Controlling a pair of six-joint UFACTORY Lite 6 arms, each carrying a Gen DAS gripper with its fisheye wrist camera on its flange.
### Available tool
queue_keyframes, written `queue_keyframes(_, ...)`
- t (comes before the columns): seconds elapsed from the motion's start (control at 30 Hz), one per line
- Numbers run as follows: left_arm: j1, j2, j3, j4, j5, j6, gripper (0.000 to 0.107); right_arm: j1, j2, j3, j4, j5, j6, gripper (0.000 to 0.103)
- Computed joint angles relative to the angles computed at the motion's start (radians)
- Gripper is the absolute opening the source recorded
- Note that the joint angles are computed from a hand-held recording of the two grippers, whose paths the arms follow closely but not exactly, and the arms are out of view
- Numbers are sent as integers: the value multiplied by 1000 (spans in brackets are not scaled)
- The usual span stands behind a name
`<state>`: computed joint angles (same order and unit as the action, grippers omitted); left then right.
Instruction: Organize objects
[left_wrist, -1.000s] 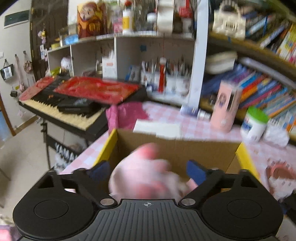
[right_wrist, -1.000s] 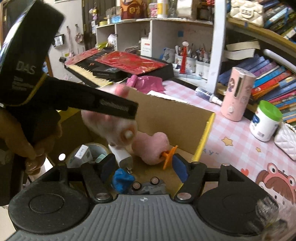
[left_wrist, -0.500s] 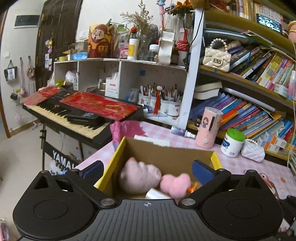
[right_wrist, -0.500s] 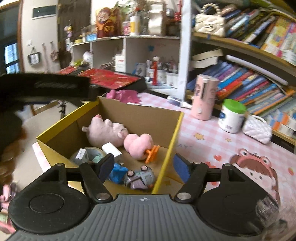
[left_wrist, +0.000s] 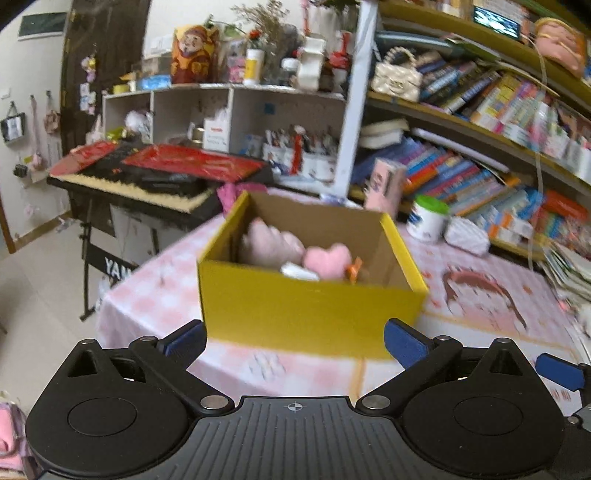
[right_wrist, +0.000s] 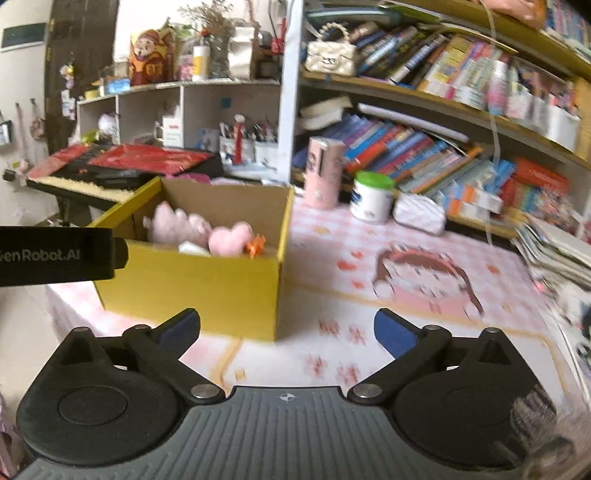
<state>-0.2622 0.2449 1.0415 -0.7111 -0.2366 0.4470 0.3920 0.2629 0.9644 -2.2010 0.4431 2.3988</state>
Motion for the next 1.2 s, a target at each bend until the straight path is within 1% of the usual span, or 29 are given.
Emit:
queue_keyframes(0.07, -26, -47, -73, 59, -12, -65, 103, 21, -57, -80, 36, 26, -2, 103)
queue_keyframes(0.13, -56, -84, -131, 73, -21, -81, 103, 34, -107, -144, 83, 44, -14, 103)
queue_keyframes(0.23, -86, -106, -163, 131, -5, -97, 103, 48, -177, -227, 137, 70, -17, 103)
queue_keyframes(0.3, -113, -114, -173, 123, -11, -71, 103, 58, -222, -277, 181, 89, -27, 103)
queue_keyframes(0.4, -144, -135, -201, 185, -14, -106, 103, 66, -282, -342, 231, 109, -39, 103)
queue_keyframes(0.47, -171, -144, -216, 183, -26, -99, 103, 63, -307, -366, 265, 111, -56, 103)
queue_keyframes(0.6, -216, -141, -214, 144, -28, -59, 103, 44, -367, -421, 295, 98, -56, 103)
queue_keyframes(0.77, -251, -124, -199, 59, -8, 0, 103, 26, -419, -465, 370, 78, -93, 103)
queue_keyframes(0.9, -281, -114, -187, -83, -4, 120, 103, 17, -426, -468, 433, 70, -138, 103)
queue_keyframes(1.2, -302, -109, -176, -175, 9, 211, 103, -1, -461, -496, 461, 55, -168, 103)
